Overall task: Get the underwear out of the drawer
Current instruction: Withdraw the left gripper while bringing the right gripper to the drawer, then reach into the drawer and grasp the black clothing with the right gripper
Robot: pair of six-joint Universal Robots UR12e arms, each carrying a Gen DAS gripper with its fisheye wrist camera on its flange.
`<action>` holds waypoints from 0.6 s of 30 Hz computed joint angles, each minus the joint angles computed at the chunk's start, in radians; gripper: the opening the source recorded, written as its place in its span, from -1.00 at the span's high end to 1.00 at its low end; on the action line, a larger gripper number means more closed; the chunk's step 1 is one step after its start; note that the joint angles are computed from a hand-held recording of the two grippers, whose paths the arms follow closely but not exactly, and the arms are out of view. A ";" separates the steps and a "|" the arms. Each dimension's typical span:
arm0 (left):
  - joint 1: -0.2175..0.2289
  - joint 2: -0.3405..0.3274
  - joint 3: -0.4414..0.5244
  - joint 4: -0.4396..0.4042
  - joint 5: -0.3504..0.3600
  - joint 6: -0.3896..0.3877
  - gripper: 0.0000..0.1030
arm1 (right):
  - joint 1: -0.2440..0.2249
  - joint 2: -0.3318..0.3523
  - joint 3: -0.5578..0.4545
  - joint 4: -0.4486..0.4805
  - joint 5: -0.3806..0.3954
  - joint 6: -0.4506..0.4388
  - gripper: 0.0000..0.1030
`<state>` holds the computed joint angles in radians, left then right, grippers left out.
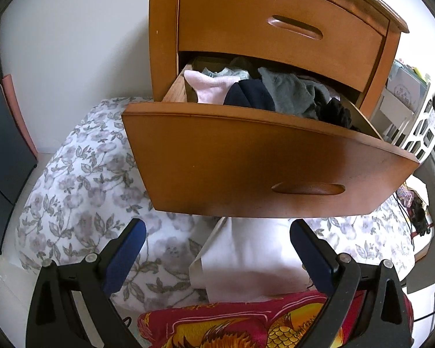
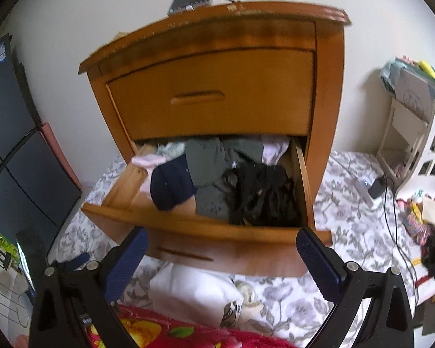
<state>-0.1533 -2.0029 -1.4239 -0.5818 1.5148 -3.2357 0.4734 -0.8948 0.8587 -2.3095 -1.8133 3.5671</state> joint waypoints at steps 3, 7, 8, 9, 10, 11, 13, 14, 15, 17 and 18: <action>0.000 0.001 -0.002 0.003 0.002 0.003 -0.93 | -0.003 0.022 -0.054 0.035 -0.001 -0.015 -1.00; -0.005 -0.001 -0.002 0.006 0.019 0.012 -0.93 | -0.011 0.060 -0.141 0.103 -0.009 -0.022 -1.00; -0.006 -0.001 -0.002 0.008 0.019 0.017 -0.93 | -0.013 0.071 -0.165 0.121 -0.012 -0.024 -1.00; -0.006 -0.001 -0.002 0.008 0.017 0.019 -0.93 | -0.014 0.082 -0.191 0.135 -0.016 -0.028 -1.00; -0.005 -0.001 -0.002 0.007 0.014 0.022 -0.93 | -0.016 0.094 -0.218 0.149 -0.016 -0.039 -1.00; -0.004 -0.002 -0.001 0.004 0.009 0.024 -0.93 | -0.017 0.106 -0.248 0.164 -0.017 -0.050 -1.00; -0.002 -0.002 0.000 -0.001 0.003 0.023 -0.93 | -0.020 0.128 -0.298 0.183 -0.012 -0.067 -1.00; -0.001 -0.002 0.000 -0.003 -0.001 0.022 -0.93 | -0.021 0.144 -0.334 0.199 -0.004 -0.080 -1.00; 0.000 -0.002 0.000 -0.003 -0.004 0.022 -0.93 | -0.021 0.159 -0.367 0.214 -0.003 -0.089 -1.00; 0.000 -0.002 -0.001 -0.003 -0.005 0.022 -0.93 | -0.021 0.199 -0.452 0.258 -0.002 -0.112 -1.00; 0.000 -0.002 -0.002 -0.002 -0.006 0.024 -0.93 | -0.021 0.229 -0.513 0.293 -0.006 -0.121 -1.00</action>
